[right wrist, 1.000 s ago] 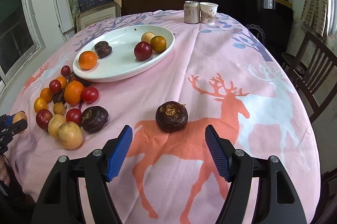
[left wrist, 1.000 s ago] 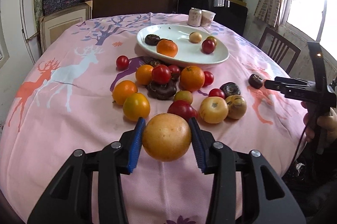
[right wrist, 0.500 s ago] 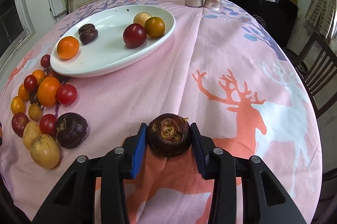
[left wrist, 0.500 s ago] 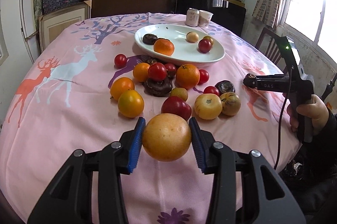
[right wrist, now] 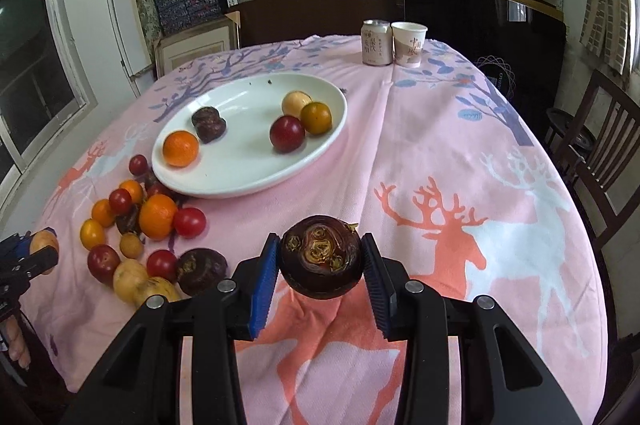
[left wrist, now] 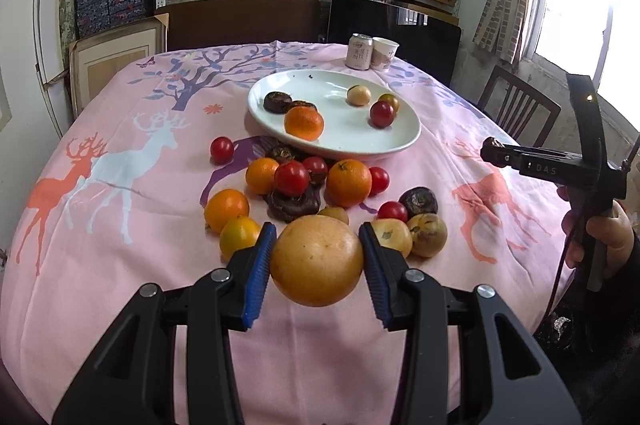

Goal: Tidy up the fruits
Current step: 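Lower the grapefruit and dark brown fruit onto the white plate and release both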

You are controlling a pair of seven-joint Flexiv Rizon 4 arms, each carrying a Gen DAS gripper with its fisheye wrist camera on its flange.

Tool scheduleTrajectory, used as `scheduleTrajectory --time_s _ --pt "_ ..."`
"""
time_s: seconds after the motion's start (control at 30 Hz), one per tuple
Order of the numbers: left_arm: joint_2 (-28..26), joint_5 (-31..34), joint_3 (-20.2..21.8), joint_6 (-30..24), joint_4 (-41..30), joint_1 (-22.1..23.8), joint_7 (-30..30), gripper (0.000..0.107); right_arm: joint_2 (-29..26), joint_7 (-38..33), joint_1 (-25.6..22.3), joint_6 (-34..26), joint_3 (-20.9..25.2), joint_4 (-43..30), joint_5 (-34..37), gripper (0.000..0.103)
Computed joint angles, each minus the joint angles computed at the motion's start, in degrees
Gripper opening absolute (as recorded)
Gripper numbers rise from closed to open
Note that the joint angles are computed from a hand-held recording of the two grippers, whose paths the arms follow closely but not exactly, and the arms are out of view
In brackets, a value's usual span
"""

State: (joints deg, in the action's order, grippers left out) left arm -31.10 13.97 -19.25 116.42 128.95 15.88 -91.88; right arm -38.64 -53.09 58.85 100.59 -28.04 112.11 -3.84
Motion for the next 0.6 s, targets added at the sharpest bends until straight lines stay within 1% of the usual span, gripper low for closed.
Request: scheduleTrajectory --time_s 0.07,0.13,0.2,0.27,0.33,0.4,0.47,0.53,0.6 --pt "-0.1 -0.1 -1.6 -2.2 -2.2 0.8 0.3 0.042 0.4 -0.1 0.4 0.2 -0.9 -0.5 0.0 0.041" --pt "-0.5 -0.7 -3.4 -4.2 -4.7 1.6 1.0 0.042 0.8 -0.5 -0.4 0.1 -0.7 -1.9 -0.4 0.041" --pt "-1.0 -2.1 -3.9 -6.1 -7.9 1.0 2.4 0.042 0.8 -0.7 -2.0 -0.4 0.4 -3.9 -1.2 0.041" --pt "-1.9 -4.1 -4.1 -8.0 -11.1 0.0 3.9 0.042 0.1 -0.6 -2.7 -0.7 0.2 -6.3 -2.0 0.041" --pt "-3.6 -5.9 -6.0 -10.7 -14.8 0.6 5.7 0.042 -0.6 -0.4 -4.0 -1.6 0.9 -9.1 -3.0 0.041" --pt "-5.5 -8.4 -6.4 -13.2 -19.0 -0.5 7.9 0.042 -1.9 -0.1 -6.1 -2.5 2.5 -12.8 -4.5 0.041" --pt "-7.5 -11.1 -5.4 -15.5 -23.4 -2.6 9.7 0.042 -3.5 0.7 -8.1 -3.8 3.8 -16.4 -6.0 0.041" --pt "-9.9 -13.9 -4.9 -18.5 -27.9 -4.2 11.4 0.042 -5.5 1.6 -11.4 -5.9 6.9 -21.0 -7.9 0.041" --pt "-12.5 -16.8 -3.6 -22.3 -32.9 -6.3 12.9 0.042 -7.6 2.0 -15.8 -8.6 11.7 -26.0 -10.1 0.041"
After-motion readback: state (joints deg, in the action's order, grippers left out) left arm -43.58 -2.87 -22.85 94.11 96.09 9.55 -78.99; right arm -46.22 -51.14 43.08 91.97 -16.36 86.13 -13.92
